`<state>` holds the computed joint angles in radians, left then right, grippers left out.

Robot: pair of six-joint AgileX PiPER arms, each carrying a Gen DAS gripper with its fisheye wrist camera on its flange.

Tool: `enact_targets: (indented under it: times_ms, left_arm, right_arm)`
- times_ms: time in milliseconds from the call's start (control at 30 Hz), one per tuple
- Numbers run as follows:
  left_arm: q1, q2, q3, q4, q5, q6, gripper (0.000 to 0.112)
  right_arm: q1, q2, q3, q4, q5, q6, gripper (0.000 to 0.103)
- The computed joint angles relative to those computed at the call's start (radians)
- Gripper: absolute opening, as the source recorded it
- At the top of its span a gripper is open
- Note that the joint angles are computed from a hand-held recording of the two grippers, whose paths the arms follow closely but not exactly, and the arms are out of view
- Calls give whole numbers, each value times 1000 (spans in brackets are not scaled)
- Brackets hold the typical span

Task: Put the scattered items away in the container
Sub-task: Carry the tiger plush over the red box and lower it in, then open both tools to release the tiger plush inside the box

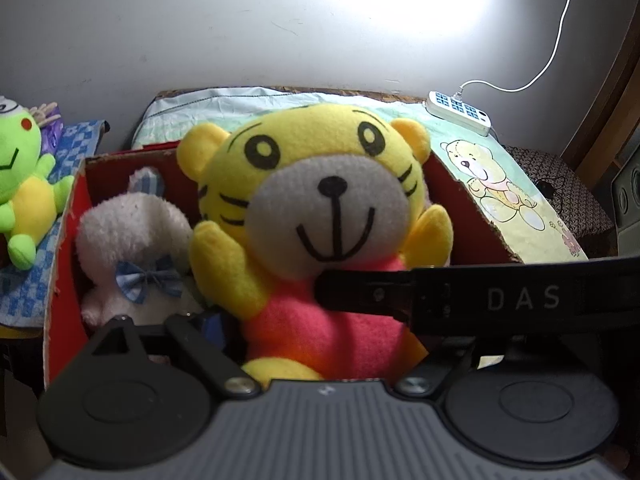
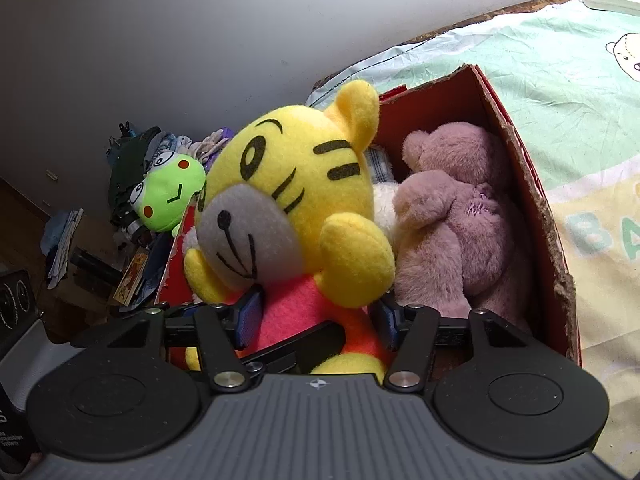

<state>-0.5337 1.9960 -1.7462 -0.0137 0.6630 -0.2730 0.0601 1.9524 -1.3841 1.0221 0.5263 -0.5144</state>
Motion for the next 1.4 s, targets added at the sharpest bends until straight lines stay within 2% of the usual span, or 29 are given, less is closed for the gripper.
enact_targets:
  times_ms: [133,300,467,633,733,767,833,1067,1400]
  left_arm:
    - [-9,1,-40,39,57,-37,88]
    - [-17,-25,-50,70,84,-66,89]
    - [-35,-40,-62,159,120,-133,89]
    - [-58,-42,-100,279,197,-208,89]
    - [-57,-37,-118,303,235,-236,89]
    - [-56,-35,-125,309,250,-247,96]
    - [-58,-37,-119,335,260,-276,100]
    - [-62,-37,-119,357,298,-309,100]
    - [-91,-26,-141,468,378,-417,102]
  right_arm:
    - [13,-40,0,-85,-11,50,60]
    - [31,-93,27,-177,-51,118,59]
    - [45,-130,40,-280,-91,226,59]
    - [94,-154,28,-675,-123,587,59]
    - [115,-156,25,-835,-118,746,59]
    - [121,-156,24,-877,-113,788,59]
    - [129,-157,24,-932,-102,841,59]
    - [156,-171,32,-1064,-77,974,60]
    - [200,-188,46,-1271,-59,1142,61]
